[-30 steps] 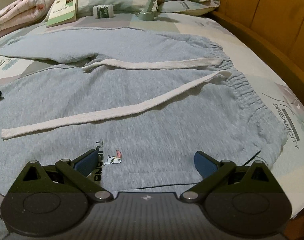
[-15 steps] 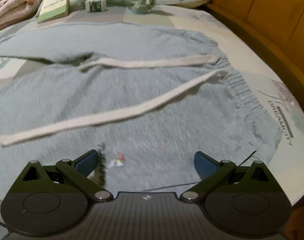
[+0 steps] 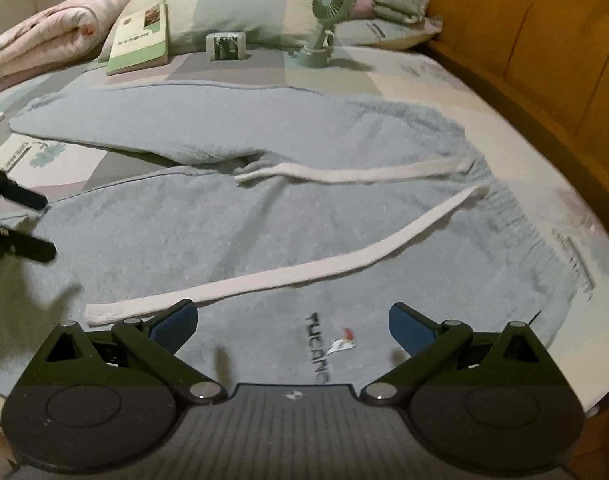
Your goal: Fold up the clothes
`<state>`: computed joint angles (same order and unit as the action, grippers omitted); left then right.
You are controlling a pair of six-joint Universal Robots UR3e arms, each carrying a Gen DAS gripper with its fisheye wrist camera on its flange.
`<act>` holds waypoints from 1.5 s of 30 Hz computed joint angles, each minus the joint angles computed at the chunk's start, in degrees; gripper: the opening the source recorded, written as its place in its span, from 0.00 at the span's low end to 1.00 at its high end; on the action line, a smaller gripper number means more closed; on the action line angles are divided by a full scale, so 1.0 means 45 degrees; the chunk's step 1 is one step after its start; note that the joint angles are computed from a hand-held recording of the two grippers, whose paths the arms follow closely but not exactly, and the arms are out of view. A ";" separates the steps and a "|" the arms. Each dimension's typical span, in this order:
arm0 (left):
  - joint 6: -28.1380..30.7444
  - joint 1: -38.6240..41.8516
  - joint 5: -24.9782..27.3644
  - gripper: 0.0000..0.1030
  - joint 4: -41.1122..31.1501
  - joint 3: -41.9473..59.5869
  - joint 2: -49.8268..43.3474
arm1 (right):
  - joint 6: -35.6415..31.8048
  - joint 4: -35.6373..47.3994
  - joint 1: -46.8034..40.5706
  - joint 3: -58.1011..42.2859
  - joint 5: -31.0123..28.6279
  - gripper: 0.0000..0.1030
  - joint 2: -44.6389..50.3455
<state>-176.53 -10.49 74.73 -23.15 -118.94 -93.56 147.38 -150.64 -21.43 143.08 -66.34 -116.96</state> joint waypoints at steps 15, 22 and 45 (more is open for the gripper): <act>-0.0282 -0.0215 0.2439 0.99 -0.1636 -0.0615 0.2456 | 0.1475 -0.2676 0.1240 0.0870 -0.1790 1.00 0.1854; -0.1105 0.0460 0.2787 0.99 -0.1586 -0.3038 0.3796 | 0.1568 -0.3683 0.1189 0.1397 -0.1730 1.00 0.1927; -0.0839 0.0117 0.3640 0.99 -0.1276 0.9971 -0.8009 | 0.2047 -0.3903 0.1686 0.1256 -0.2278 1.00 0.2224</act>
